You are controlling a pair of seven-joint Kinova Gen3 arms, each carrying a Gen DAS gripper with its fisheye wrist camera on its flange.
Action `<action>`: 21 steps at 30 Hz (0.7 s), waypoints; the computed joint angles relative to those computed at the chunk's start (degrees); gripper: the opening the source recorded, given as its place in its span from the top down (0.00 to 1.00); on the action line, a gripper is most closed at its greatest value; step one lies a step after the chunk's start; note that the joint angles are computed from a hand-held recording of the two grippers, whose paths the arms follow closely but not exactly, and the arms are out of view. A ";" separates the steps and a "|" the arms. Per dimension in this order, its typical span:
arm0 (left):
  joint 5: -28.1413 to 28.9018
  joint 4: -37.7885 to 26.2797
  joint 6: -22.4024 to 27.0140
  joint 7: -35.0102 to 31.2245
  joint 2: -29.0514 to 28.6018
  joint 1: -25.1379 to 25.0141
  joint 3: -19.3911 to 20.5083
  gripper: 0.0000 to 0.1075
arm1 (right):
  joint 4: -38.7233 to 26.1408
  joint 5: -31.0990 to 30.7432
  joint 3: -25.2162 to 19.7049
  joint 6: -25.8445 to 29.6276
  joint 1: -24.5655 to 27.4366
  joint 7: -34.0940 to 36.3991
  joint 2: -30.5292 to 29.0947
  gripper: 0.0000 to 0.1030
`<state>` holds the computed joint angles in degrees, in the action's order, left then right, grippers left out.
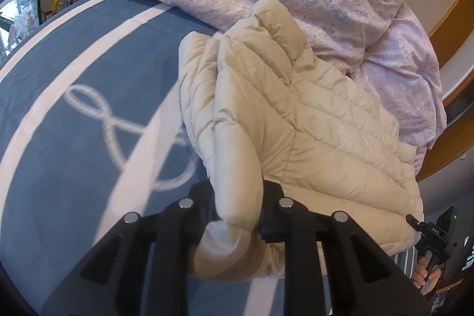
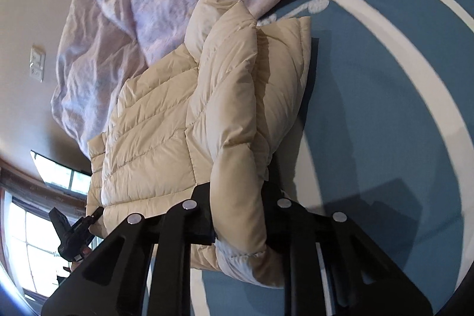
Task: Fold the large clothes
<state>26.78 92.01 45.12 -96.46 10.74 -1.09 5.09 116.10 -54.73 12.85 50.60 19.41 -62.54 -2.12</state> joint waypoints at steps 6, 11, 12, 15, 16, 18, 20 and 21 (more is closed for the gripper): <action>2.89 5.54 2.22 -6.64 -5.04 -3.43 -2.06 0.80 | 2.91 6.93 -4.81 -1.39 -1.04 -6.77 -6.96 0.82; 5.58 8.64 5.15 -12.17 -8.09 -5.32 -4.61 0.80 | 4.41 6.65 -15.70 2.87 11.76 -6.82 -10.66 0.82; 6.02 9.10 5.61 -13.04 -8.50 -5.57 -5.05 0.80 | 4.45 6.49 -17.69 3.82 14.42 -6.54 -11.05 0.81; 6.86 9.87 6.54 -14.62 -9.33 -5.98 -6.00 0.79 | 3.69 8.08 -25.09 5.56 21.84 -7.16 -12.47 0.80; 7.31 9.99 6.88 -15.15 -9.31 -6.19 -6.31 0.78 | 2.88 10.16 -27.74 5.75 24.03 -8.83 -13.10 0.78; 6.50 9.92 6.78 -14.14 -9.07 -6.03 -6.34 0.68 | 1.95 14.82 -33.05 3.96 27.47 -13.18 -15.37 0.63; 4.15 9.67 6.18 -11.46 -8.88 -5.45 -6.02 0.59 | 1.03 19.48 -38.36 2.25 31.64 -17.48 -17.98 0.45; 3.07 9.51 5.99 -10.33 -8.84 -5.18 -5.88 0.51 | 0.77 21.81 -41.01 0.92 34.09 -19.23 -20.05 0.37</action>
<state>29.84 101.52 51.10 -106.79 1.90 -6.27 -0.79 116.87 -32.92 -28.16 51.52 53.50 -81.77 -22.17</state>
